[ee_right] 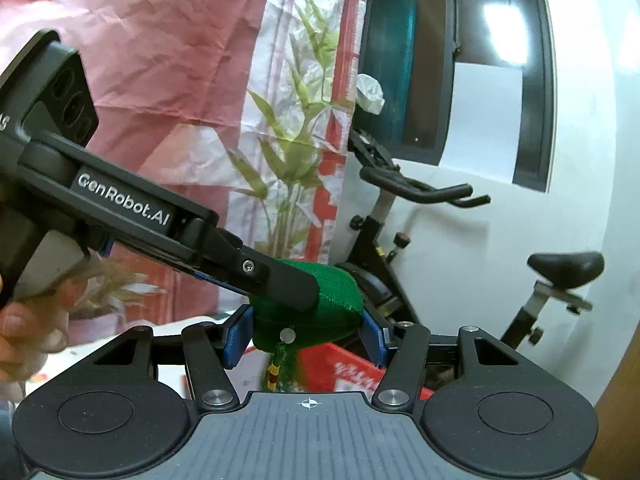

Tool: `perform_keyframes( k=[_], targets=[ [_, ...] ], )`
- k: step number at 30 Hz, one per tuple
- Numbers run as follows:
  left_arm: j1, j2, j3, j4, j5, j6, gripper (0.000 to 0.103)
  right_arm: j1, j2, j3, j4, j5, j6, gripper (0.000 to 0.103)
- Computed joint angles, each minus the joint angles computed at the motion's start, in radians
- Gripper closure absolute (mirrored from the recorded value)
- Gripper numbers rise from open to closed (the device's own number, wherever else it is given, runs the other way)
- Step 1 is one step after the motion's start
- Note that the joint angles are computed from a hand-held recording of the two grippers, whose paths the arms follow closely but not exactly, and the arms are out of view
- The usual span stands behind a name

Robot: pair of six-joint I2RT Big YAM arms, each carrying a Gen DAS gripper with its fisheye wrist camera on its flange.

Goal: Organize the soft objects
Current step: 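Lift the green pouch with both grippers and carry it over the box, then open both grippers to drop the green pouch into the box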

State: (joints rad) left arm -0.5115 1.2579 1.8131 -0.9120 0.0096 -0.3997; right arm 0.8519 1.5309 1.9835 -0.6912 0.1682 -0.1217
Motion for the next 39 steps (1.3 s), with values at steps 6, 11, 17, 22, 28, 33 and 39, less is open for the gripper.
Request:
perform_keyframes(
  k=[6, 11, 17, 22, 28, 33, 39],
  targets=[
    [0.027, 0.071, 0.031, 0.012, 0.032, 0.008, 0.055, -0.045, 0.055, 0.034, 0.009, -0.005, -0.041, 0.05],
    [0.044, 0.128, 0.046, -0.034, 0.073, 0.003, 0.054, -0.084, 0.069, -0.004, 0.013, -0.015, -0.012, 0.05],
    [0.044, 0.175, 0.035, -0.061, 0.091, -0.013, 0.054, -0.139, 0.057, -0.099, 0.023, -0.095, 0.177, 0.049],
    [0.047, 0.21, 0.033, -0.052, 0.1, -0.003, 0.054, -0.155, 0.059, -0.131, 0.001, -0.095, 0.238, 0.049],
    [0.043, 0.219, 0.004, -0.036, 0.103, -0.017, 0.054, -0.162, 0.053, -0.173, -0.012, -0.078, 0.308, 0.048],
    [0.039, 0.193, -0.021, -0.025, 0.061, -0.014, 0.054, -0.145, 0.048, -0.191, -0.014, 0.033, 0.281, 0.045],
    [0.041, 0.132, -0.062, -0.014, -0.015, -0.017, 0.052, -0.141, 0.008, -0.235, 0.015, 0.109, 0.289, 0.044]
  ],
)
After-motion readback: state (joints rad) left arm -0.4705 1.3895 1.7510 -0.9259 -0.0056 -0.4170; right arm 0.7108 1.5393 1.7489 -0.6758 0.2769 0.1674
